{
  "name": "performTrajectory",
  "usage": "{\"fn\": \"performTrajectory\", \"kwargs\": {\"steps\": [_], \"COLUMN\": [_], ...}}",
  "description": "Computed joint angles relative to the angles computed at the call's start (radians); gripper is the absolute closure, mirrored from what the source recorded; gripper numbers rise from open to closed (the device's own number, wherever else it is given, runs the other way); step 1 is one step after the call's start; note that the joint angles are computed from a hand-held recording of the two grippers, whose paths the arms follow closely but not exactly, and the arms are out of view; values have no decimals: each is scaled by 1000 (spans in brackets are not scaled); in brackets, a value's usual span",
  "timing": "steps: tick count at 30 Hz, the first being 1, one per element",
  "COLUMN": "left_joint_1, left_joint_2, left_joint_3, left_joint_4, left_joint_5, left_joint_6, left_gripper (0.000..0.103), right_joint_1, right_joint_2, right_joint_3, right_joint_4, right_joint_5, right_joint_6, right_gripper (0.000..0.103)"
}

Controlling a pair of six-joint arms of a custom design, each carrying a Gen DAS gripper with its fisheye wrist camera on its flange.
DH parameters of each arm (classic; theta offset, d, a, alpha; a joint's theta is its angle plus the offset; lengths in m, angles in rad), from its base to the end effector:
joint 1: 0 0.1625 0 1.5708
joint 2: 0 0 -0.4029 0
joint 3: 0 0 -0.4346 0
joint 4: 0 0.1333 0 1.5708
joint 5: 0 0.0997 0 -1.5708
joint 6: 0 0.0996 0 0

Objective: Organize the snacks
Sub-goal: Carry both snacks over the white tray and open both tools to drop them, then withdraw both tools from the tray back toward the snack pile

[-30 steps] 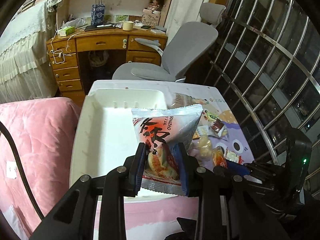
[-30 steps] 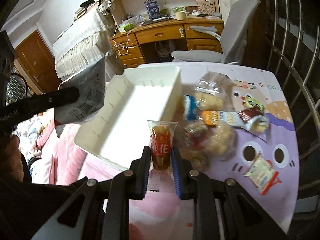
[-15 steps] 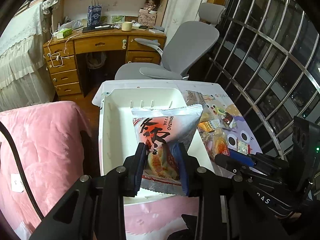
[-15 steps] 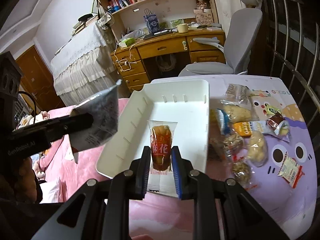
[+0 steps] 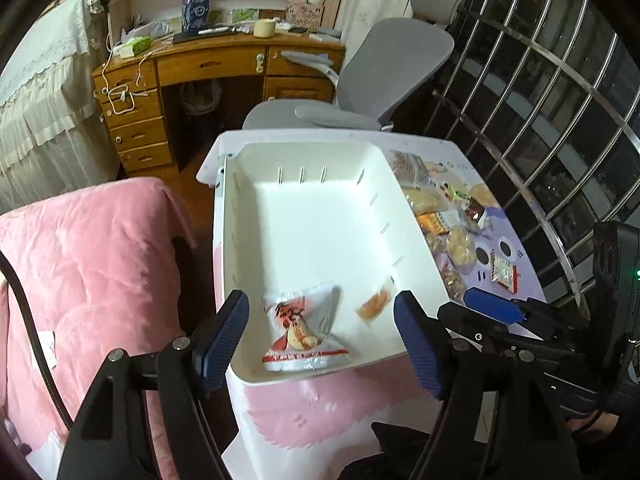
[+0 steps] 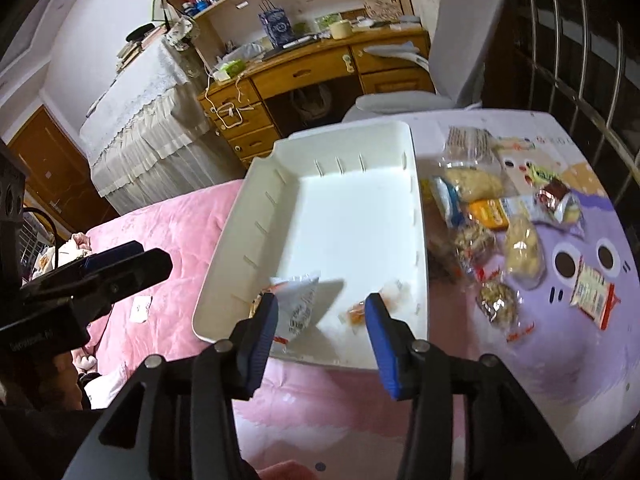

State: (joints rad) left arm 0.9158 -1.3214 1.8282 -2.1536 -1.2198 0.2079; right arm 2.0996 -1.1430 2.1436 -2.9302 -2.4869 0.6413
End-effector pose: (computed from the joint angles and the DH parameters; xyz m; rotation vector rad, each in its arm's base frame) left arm -0.2240 -0.5667 0.2563 1.1572 2.5588 -0.2145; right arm 0.3074 -0.4185 0.1415 -0.3453 -2.3574 1.0049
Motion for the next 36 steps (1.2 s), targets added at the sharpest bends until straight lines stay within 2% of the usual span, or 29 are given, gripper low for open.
{"fn": "performTrajectory", "kwargs": {"steps": [9, 17, 21, 28, 36], "left_joint_1": [-26, -92, -132, -200, -270], "left_joint_2": [-1, 11, 18, 44, 89], "left_joint_3": [34, 76, 100, 132, 156], "left_joint_4": [23, 22, 6, -1, -29], "left_joint_5": [-1, -6, -18, -51, -57], "left_joint_6": [-45, -102, -139, -224, -344], "left_gripper": [26, 22, 17, 16, 14], "right_joint_1": [-12, -24, -33, -67, -144], "right_joint_2": [-53, -169, -263, -469, -729], "right_joint_3": [64, 166, 227, 329, 419], "right_joint_4": [87, 158, 219, 351, 500], "right_joint_5": [57, 84, 89, 106, 153], "right_joint_6": [141, 234, 299, 367, 355], "right_gripper": [46, 42, 39, 33, 33]}}
